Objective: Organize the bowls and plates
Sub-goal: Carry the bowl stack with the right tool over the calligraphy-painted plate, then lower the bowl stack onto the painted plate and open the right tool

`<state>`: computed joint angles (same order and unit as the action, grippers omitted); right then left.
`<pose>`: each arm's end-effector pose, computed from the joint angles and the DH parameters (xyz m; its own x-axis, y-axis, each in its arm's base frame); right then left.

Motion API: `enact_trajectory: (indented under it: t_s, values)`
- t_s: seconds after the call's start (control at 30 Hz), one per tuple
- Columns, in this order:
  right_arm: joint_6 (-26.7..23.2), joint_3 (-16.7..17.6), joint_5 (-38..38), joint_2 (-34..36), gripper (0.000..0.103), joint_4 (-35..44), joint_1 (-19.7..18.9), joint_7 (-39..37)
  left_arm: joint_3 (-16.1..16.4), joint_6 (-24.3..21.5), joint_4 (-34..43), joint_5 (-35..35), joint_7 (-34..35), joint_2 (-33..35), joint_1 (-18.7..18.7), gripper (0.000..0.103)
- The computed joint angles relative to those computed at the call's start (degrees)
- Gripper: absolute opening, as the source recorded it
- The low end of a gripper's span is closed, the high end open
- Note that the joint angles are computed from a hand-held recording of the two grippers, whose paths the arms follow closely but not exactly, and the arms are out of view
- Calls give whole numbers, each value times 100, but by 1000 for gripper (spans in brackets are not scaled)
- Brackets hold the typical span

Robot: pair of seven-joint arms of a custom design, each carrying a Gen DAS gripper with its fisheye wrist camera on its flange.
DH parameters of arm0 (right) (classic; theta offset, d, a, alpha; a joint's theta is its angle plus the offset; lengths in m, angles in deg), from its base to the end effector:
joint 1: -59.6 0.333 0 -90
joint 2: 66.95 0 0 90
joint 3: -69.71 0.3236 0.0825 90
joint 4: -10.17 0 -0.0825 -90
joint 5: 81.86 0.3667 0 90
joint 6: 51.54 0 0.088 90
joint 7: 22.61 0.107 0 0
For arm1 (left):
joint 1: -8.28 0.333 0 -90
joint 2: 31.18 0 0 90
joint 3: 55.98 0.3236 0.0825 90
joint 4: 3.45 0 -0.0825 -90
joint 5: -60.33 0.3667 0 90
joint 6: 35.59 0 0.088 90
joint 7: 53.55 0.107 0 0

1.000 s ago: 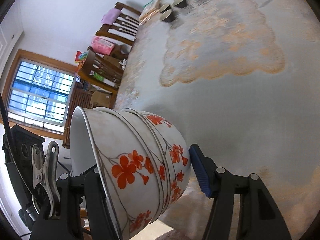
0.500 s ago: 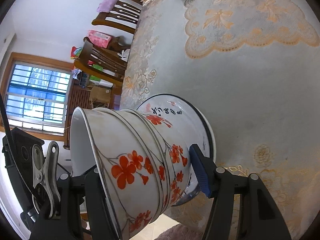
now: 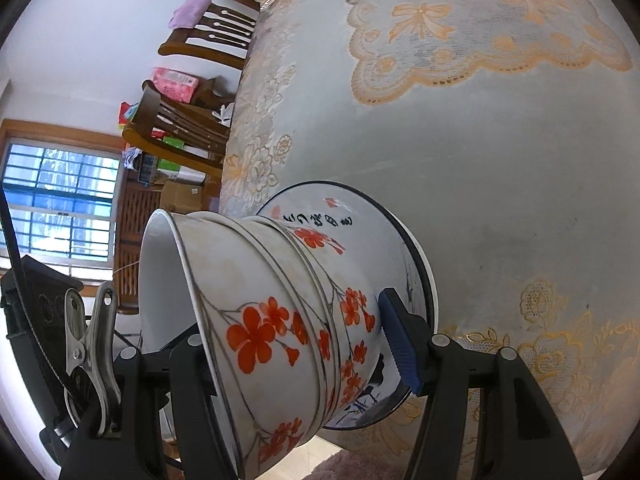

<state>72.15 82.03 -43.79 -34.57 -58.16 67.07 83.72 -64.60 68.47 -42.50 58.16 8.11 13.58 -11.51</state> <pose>0.7043 0.2303 0.5286 -0.1602 -0.6607 -0.7334 -0.9606 0.2754 -0.0383 0.6930 -0.3137 0.5598 0.0249 -0.9564 0.2911 -0.9661 -0.0978 -0.2388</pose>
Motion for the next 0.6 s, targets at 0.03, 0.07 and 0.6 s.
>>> enact_trajectory:
  t_s: [0.03, 0.07, 0.6]
  values:
    - [10, -2, 1, -20, 63, -31, -2, -2, -6, 60, -66, -2, 34, -30, 7, 47]
    - [10, -8, -6, -29, 63, -43, 2, 20, -7, 128, -143, 1, 68, -67, 12, 47]
    - [144, -266, -666, -163, 63, 19, 227, 295, 5, 722, -709, 58, 221, -302, -6, 48]
